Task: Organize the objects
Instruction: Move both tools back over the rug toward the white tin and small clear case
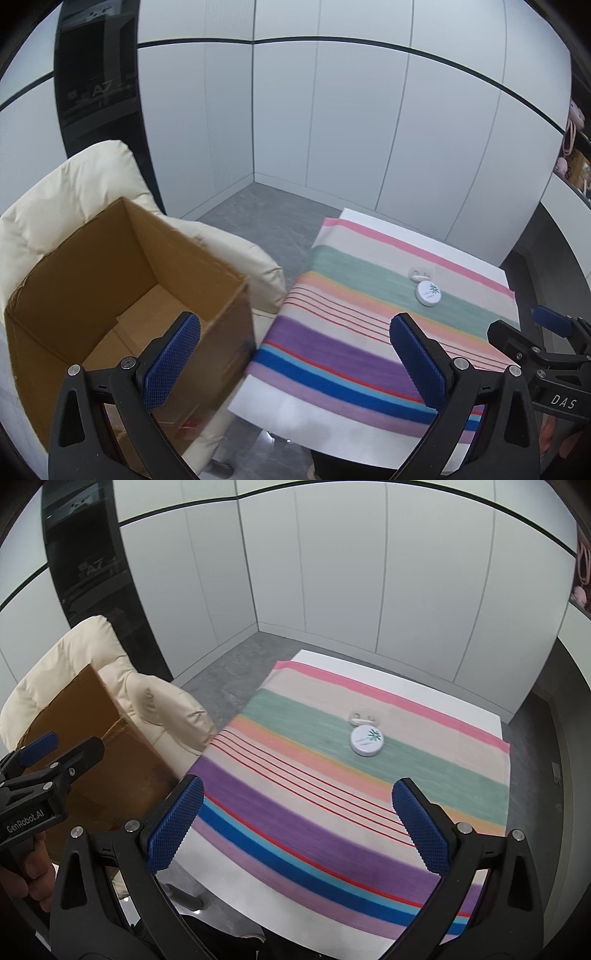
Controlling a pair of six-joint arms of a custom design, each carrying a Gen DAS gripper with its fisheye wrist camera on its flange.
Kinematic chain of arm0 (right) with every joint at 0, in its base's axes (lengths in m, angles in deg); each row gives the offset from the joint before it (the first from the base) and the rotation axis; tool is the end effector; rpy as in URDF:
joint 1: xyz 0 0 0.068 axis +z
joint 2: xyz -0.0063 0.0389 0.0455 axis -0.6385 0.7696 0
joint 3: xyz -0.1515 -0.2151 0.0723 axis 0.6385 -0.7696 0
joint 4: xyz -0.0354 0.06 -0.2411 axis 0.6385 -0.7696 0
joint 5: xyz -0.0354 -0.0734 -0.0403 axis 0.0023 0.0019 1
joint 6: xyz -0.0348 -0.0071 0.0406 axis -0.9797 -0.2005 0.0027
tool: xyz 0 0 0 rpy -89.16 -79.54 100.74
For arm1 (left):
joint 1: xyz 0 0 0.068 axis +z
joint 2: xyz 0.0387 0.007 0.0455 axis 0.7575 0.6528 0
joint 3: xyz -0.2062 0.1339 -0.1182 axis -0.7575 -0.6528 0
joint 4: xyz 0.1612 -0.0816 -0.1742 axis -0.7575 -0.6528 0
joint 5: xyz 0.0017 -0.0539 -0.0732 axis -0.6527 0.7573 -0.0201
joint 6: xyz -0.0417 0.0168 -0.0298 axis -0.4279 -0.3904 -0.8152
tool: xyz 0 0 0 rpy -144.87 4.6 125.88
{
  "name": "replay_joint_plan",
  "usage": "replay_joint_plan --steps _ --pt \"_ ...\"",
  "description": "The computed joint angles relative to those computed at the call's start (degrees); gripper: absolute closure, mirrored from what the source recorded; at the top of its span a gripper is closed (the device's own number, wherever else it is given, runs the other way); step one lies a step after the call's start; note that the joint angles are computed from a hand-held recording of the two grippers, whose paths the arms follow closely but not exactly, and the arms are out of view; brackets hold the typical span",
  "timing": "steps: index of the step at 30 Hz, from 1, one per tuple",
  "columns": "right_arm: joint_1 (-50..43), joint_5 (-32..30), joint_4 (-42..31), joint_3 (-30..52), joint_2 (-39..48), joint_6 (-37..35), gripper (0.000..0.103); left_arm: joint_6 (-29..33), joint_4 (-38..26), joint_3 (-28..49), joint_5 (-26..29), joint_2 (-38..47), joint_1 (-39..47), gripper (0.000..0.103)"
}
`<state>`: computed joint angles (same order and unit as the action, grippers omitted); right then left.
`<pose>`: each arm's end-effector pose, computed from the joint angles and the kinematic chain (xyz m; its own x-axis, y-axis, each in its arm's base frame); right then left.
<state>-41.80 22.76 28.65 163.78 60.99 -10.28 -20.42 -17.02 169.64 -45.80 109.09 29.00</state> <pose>0.2649 -0.0065 0.3525 -0.7512 0.0295 -0.6595 -0.0234 0.9972 0.0713 0.2798 -0.0963 0.3575 -0.7011 -0.0031 -0.7130 0.0474 0.9976 -0.0509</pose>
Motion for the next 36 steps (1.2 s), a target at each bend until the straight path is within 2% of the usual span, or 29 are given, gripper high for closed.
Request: replay_joint_plan --steps 24,29,32,36 --pt "-23.1 -7.7 -3.4 -0.9 0.0 -11.4 0.0 -3.5 -0.3 9.6 -4.1 12.8 -14.6 0.0" --pt "-26.6 -7.5 -0.4 -3.9 2.1 -15.6 0.0 -3.3 -0.9 14.9 -3.8 18.8 -15.6 0.0" --pt "-27.3 -8.0 2.3 -4.9 5.6 -15.4 0.0 -1.0 0.7 18.1 -2.8 23.6 -15.3 0.0" --pt "-25.8 -6.6 8.6 -7.0 10.0 -14.8 0.0 -0.2 -0.4 24.6 -0.8 31.7 -13.7 0.002"
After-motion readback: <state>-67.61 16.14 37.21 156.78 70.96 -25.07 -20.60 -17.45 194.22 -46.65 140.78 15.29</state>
